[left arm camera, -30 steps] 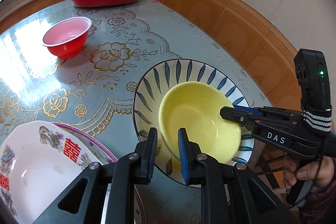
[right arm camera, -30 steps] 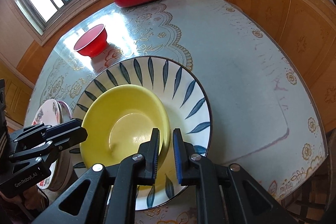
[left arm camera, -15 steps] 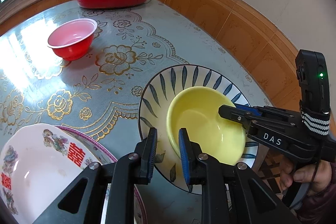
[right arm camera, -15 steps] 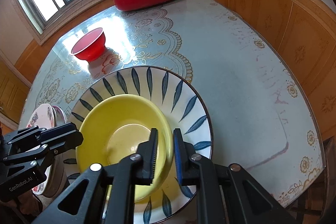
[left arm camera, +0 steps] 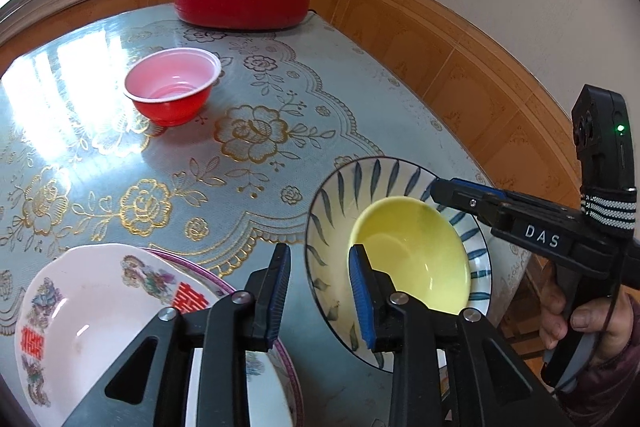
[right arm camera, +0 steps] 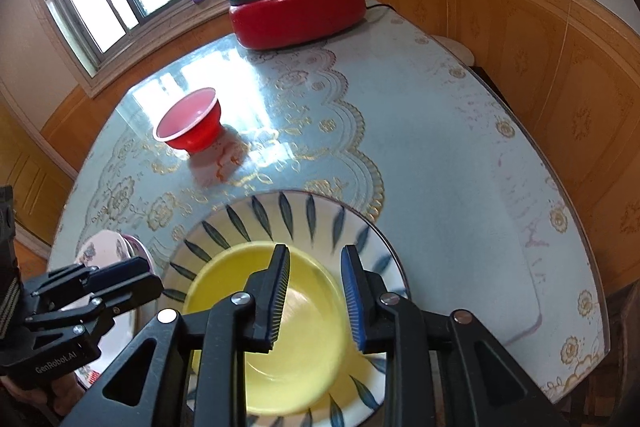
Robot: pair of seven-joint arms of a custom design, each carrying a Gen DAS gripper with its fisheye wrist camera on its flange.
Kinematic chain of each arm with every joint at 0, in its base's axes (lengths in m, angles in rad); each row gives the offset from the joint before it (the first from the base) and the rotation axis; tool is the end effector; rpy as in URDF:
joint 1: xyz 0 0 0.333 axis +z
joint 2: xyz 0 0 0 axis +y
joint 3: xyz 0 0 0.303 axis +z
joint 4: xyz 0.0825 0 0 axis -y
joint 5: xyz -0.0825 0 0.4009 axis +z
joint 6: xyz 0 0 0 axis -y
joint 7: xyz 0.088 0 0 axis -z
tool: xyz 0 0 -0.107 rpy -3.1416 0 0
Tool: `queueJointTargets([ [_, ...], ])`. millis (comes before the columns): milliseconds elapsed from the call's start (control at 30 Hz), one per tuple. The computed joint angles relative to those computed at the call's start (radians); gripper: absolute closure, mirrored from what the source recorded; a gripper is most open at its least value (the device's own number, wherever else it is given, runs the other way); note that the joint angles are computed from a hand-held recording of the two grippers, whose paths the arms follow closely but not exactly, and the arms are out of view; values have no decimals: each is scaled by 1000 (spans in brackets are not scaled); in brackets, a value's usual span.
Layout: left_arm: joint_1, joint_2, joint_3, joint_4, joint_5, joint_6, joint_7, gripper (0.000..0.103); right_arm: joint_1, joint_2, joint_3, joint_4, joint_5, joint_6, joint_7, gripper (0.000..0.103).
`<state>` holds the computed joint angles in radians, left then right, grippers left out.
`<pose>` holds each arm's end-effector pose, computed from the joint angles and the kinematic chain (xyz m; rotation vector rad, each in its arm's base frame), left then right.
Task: Organize plates and bowls
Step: 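Move the left gripper to the pink-and-red bowl and grasp its rim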
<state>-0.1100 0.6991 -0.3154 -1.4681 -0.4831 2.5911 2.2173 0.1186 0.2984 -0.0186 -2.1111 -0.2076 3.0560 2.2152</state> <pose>0.7141 -0.2600 0.3093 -1.3922 2.6155 -1.0282 0.6259 0.0795 0.3217 -1.4725 2.0846 -0.4490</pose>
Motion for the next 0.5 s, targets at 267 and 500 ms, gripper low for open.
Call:
queueJointTargets([
  [267, -15, 49, 47, 91, 38, 3, -113, 71, -223, 103, 278, 146, 263, -21, -284, 76],
  [500, -9, 159, 74, 286, 93, -49, -254, 71, -297, 248, 408, 361, 443, -101, -463, 76],
])
